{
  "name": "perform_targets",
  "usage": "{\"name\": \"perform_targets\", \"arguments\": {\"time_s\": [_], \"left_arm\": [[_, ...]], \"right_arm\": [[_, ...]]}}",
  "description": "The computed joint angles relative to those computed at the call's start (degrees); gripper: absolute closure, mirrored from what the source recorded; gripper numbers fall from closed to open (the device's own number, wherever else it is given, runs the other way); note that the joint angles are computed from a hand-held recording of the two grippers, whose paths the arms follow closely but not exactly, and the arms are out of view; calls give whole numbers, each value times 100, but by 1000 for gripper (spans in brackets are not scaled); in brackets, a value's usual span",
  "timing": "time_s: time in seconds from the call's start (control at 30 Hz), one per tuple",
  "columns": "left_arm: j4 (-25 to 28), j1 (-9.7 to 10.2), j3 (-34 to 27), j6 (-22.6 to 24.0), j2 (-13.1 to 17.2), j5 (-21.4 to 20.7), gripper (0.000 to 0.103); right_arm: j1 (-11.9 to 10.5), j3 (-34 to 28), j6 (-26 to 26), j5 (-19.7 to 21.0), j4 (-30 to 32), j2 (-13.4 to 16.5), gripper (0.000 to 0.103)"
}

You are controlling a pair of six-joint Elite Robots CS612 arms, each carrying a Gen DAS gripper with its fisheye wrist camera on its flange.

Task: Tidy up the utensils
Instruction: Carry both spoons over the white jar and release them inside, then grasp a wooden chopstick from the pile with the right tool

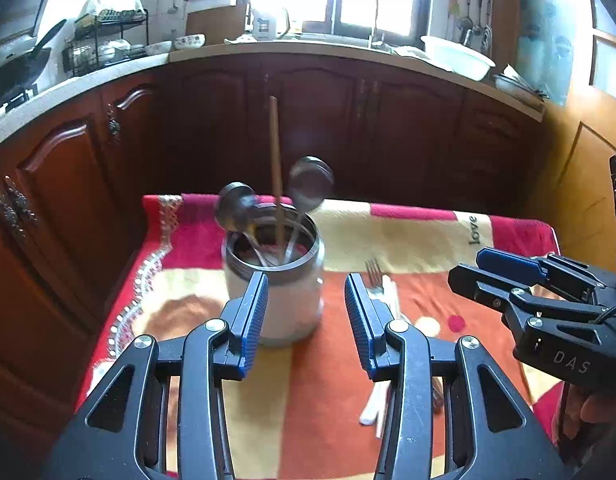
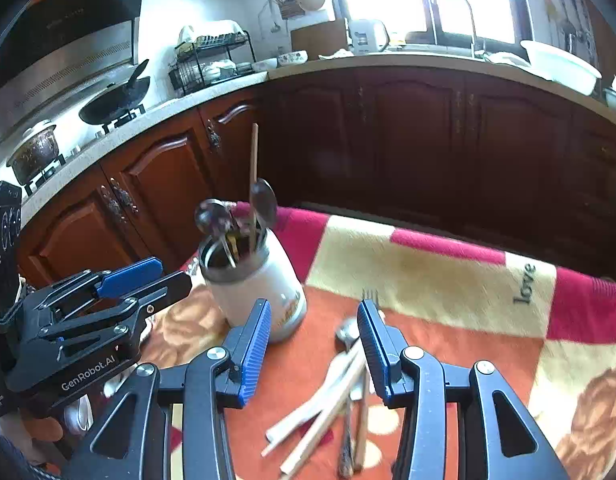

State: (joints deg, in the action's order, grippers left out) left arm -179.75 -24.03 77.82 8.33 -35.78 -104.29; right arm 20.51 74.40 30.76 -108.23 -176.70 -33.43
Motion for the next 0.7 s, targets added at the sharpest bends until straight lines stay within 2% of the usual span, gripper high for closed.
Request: {"name": "perform_targets", "arguments": {"time_s": [0.2,0.3,0.4,0.43,0.5,0.57,0.7], "left_arm": [[285,-15,96,-101,-23,-306,54],[615,4,52,-171,7,-499,54],[794,3,42,-158,42,-544,54],[823,1,43,-154,48,-542,54],[911,-1,35,-135,75,-541,54],[993,-3,25,-107,101,-536,54],[1203,-8,-26,-50,153,-525,54]], "right_arm": [[-41,497,328,54,-96,-172,60],[-92,681,475,198,-164,-205,60],[-166,788,599,443,-320,-170,61],[-195,794,642,538,-362,-142,65],[-276,774,751,810,-412,-67,68],[-358,682,856,1085,-368,26,74],[-528,371,1210,1581,-206,290,76]]}}
